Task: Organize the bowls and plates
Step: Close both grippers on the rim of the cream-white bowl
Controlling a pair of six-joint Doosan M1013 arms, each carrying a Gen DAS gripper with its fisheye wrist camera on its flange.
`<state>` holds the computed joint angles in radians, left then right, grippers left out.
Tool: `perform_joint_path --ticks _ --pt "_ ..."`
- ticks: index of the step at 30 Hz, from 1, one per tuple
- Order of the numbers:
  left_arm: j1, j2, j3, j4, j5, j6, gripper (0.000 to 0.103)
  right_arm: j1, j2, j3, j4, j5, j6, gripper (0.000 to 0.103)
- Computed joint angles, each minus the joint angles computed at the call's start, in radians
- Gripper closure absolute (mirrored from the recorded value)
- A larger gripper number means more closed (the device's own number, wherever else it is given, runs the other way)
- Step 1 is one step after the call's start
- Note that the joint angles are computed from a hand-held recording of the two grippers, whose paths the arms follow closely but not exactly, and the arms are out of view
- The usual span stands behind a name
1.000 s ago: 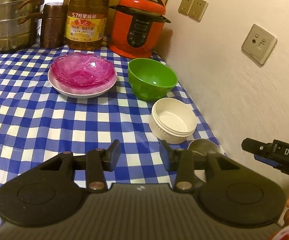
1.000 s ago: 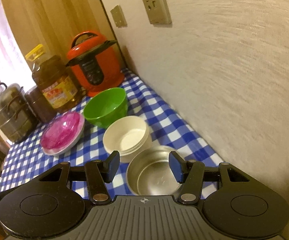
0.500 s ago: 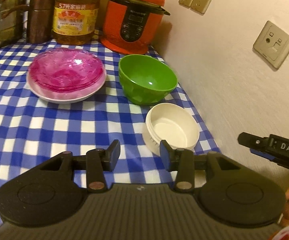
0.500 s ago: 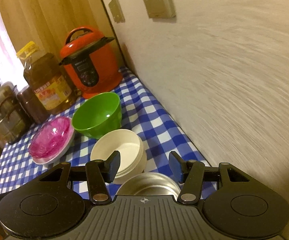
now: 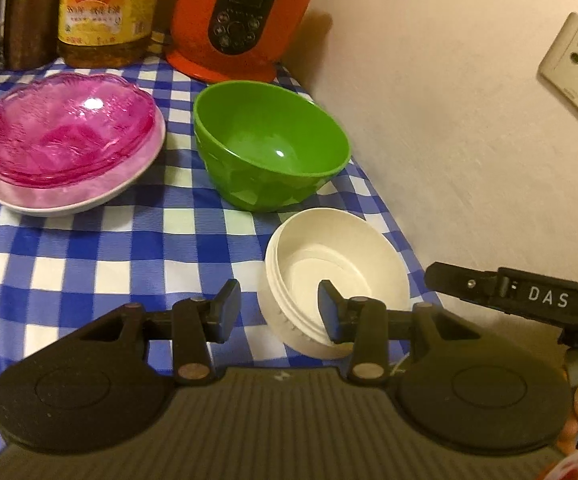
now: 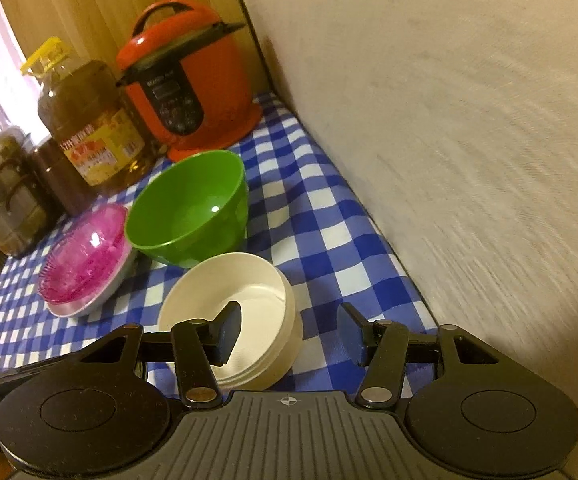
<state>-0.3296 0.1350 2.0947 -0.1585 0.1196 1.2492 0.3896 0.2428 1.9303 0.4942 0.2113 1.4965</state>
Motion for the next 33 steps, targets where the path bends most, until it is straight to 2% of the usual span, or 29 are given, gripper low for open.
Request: perform_joint_path --ticks 5,7,13,18,21,25,29,33 --pt "0.003 0.033 -0.019 -0.038 0.004 0.050 0.069 -0.009 0.038 -0.029 0.088 0.037 -0.097 0.051" --pt "-0.001 0.040 -0.024 0.068 0.004 -0.051 0.072 -0.011 0.048 -0.037 0.114 0.050 -0.128 0.057" --pt "-0.002 0.056 -0.032 0.047 0.008 -0.016 0.077 -0.008 0.071 -0.057 0.083 0.076 -0.106 0.067" --pt "-0.003 0.058 -0.036 0.022 0.007 0.010 0.085 -0.009 0.081 -0.063 0.108 0.093 -0.119 0.077" --pt "-0.008 0.061 -0.039 0.097 0.009 -0.059 0.086 -0.009 0.081 -0.063 0.101 0.096 -0.105 0.083" --pt "-0.005 0.061 -0.039 0.063 0.009 -0.031 0.087 -0.007 0.081 -0.061 0.075 0.090 -0.074 0.088" --pt "-0.013 0.054 -0.037 0.230 0.014 -0.194 0.089 0.003 0.074 -0.057 0.028 0.081 -0.041 0.089" --pt "-0.013 0.038 -0.028 0.265 0.010 -0.228 0.090 0.002 0.064 -0.049 0.069 0.075 -0.069 0.090"
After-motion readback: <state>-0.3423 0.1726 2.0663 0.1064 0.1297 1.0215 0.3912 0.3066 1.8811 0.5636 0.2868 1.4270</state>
